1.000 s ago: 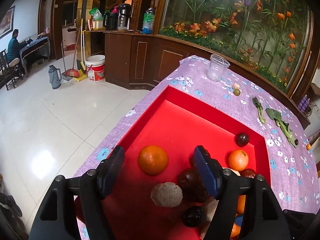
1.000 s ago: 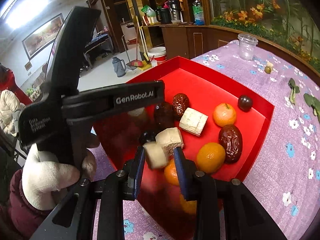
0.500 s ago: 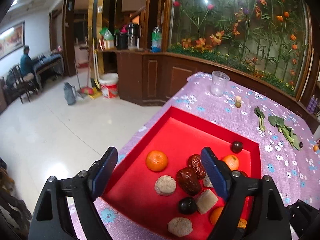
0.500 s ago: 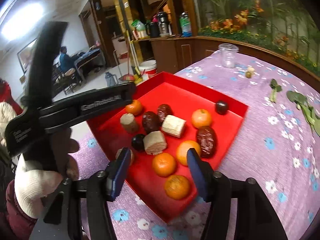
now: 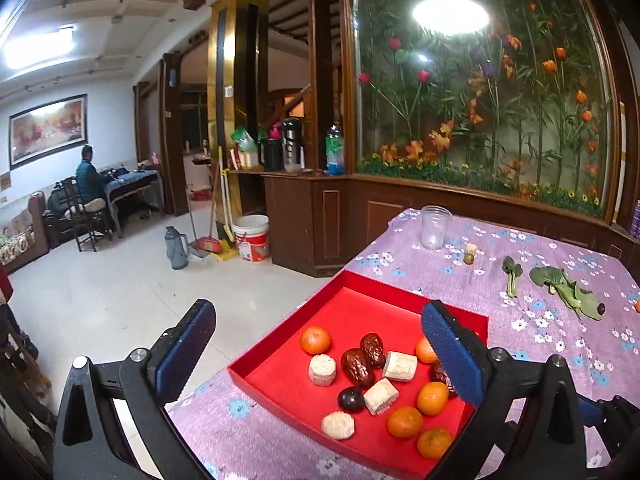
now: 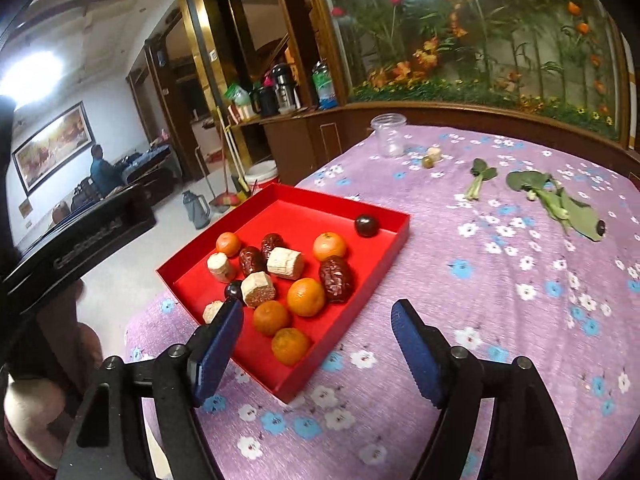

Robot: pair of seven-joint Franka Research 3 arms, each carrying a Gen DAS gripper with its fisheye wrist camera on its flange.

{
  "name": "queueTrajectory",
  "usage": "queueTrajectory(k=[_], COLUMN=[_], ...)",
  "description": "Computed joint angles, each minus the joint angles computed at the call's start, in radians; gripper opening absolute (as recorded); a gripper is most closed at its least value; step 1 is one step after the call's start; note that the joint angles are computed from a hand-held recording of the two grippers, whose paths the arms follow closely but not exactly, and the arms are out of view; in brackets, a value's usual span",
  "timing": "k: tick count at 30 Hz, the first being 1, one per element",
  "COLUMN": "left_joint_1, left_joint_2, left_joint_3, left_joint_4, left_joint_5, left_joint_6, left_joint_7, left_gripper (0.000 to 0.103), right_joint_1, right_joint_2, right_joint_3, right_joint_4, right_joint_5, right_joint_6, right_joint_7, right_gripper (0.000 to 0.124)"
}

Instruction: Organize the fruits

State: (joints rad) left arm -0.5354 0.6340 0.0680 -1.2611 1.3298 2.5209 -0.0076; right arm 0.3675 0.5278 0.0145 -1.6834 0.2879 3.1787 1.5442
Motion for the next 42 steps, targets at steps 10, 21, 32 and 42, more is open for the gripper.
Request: queueTrajectory(k=[10, 21, 32, 42], left_joint_1=[0.007, -0.004, 0.017, 0.034], left_joint_2=[-0.028, -0.031, 0.009, 0.055], left_joint_3=[-0.049, -0.050, -0.063, -0.061], left_joint_4=[-0.041, -0.061, -0.030, 0.002], left_joint_5=[-0.072, -0.114, -0.219, -0.399], left_joint_6=[-0.029, -0.017, 0.028, 0.078], left_joint_7=[0.076, 0.130, 0.237, 0.372], left_gripper=[0.103, 0.103, 0.103, 0.103], right_joint_1=[0.124, 0.218, 0.352, 0.460], right_joint_2=[-0.060, -0.056, -0.017, 0.043], right_joint_3=[-0.138, -0.236, -0.382, -0.535], right_joint_4=[-0.127, -0.146, -0.133, -0.088], right_joint_5=[0.022, 0.058, 0.061, -0.024], right_joint_6=[0.106, 0.108, 0.085, 0.013], right_joint_7=[0.002, -0.016, -0.002, 0.113], right_gripper=[0.091, 0.092, 0.093, 0.093])
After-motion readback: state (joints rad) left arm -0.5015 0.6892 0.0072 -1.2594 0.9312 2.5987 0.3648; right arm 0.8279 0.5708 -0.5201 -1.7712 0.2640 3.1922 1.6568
